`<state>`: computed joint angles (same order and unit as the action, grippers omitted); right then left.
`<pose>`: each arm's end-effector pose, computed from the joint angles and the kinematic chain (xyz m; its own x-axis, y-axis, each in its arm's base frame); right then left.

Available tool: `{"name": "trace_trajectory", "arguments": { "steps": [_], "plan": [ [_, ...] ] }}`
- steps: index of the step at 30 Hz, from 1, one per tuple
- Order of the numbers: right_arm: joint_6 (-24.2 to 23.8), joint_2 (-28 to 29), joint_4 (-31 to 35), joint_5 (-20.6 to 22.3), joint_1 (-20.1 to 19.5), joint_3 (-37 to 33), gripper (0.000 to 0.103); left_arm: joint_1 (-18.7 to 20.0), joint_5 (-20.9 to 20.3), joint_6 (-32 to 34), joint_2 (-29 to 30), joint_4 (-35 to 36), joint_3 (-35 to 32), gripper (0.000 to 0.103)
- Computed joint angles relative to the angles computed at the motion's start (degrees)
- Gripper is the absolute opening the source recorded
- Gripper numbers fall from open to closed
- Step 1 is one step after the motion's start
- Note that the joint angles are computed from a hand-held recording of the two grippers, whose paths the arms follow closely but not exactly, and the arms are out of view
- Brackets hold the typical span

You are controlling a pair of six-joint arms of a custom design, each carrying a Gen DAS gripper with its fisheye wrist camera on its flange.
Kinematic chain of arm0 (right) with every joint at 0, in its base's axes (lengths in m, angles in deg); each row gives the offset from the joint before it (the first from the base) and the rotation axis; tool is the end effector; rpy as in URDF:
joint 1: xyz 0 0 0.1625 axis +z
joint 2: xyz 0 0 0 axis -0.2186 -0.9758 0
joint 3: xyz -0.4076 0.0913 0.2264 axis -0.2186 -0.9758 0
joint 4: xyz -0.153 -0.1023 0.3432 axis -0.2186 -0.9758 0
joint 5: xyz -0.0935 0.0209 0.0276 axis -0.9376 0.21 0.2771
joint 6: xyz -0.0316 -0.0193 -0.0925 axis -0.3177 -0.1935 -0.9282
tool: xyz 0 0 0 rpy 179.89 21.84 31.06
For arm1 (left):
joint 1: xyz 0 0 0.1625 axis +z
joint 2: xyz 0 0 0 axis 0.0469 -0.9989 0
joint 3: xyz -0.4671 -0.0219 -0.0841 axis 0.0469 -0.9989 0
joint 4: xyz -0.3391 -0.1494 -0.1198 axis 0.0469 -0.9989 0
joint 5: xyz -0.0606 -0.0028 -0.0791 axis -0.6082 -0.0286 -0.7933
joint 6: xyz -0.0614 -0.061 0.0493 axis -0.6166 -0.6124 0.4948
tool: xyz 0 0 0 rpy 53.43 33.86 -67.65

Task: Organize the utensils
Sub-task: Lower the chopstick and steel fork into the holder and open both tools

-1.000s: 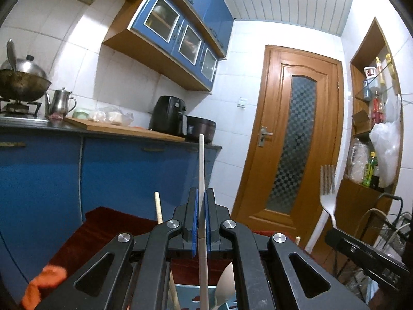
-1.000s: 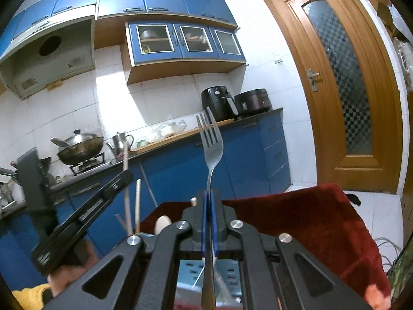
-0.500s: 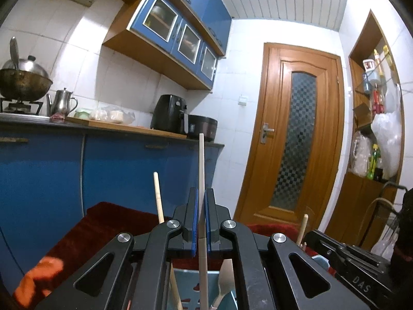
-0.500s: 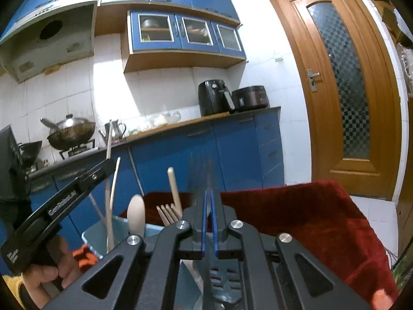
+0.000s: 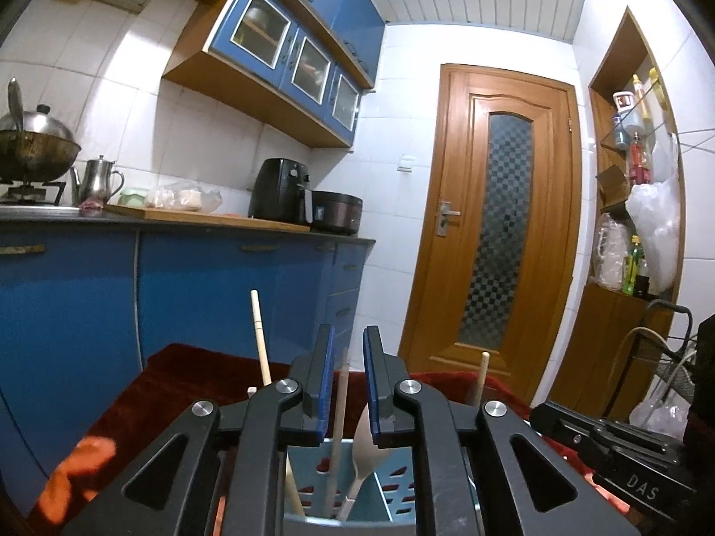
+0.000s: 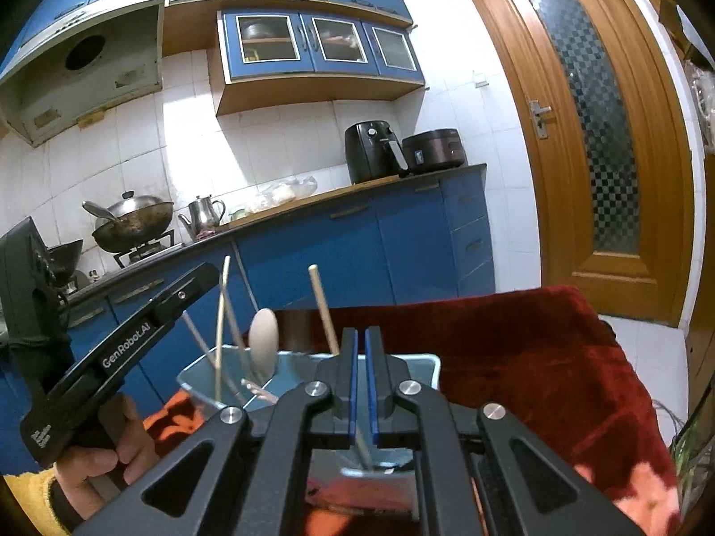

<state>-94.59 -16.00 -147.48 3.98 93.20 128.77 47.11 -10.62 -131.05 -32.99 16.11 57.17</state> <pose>0.0418 -0.7596 0.2630 -0.7494 -0.5144 0.4169 -0.6311 0.3645 -0.6847 -0.3391 -0.7192 -0.0072 -0.8147 -0.0676 -0.5759 0.5701 0.0885 -0.8168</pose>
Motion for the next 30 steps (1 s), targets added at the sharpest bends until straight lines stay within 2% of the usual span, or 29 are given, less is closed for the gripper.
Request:
{"name": "trace_trajectory", "arguments": {
  "steps": [8,14,19,23,27,30],
  "plan": [
    [0.51,-3.52,1.58,-1.61,0.37,4.09,0.016,-1.18,-1.66,-4.65,-1.44,6.18,0.43,0.013],
    [1.41,-6.51,1.89,-2.76,0.64,8.08,0.018,-2.44,-2.63,-9.0,-2.71,11.57,1.62,0.013],
    [1.65,-8.65,1.28,-3.91,0.76,11.49,0.019,-3.92,-4.66,-10.51,-4.11,13.15,3.92,0.013],
    [1.79,-10.31,1.05,-4.7,0.72,14.04,0.02,-4.89,-5.83,-14.14,-4.9,16.06,5.09,0.013],
    [1.67,-12.25,1.04,-4.52,0.37,16.78,0.021,-5.88,-7.48,-17.13,-4.96,20.15,5.22,0.013],
    [1.6,-13.45,0.62,-4.9,0.13,18.81,0.023,-6.5,-8.13,-21.72,-4.5,25.92,4.32,0.013]
  ]
}}
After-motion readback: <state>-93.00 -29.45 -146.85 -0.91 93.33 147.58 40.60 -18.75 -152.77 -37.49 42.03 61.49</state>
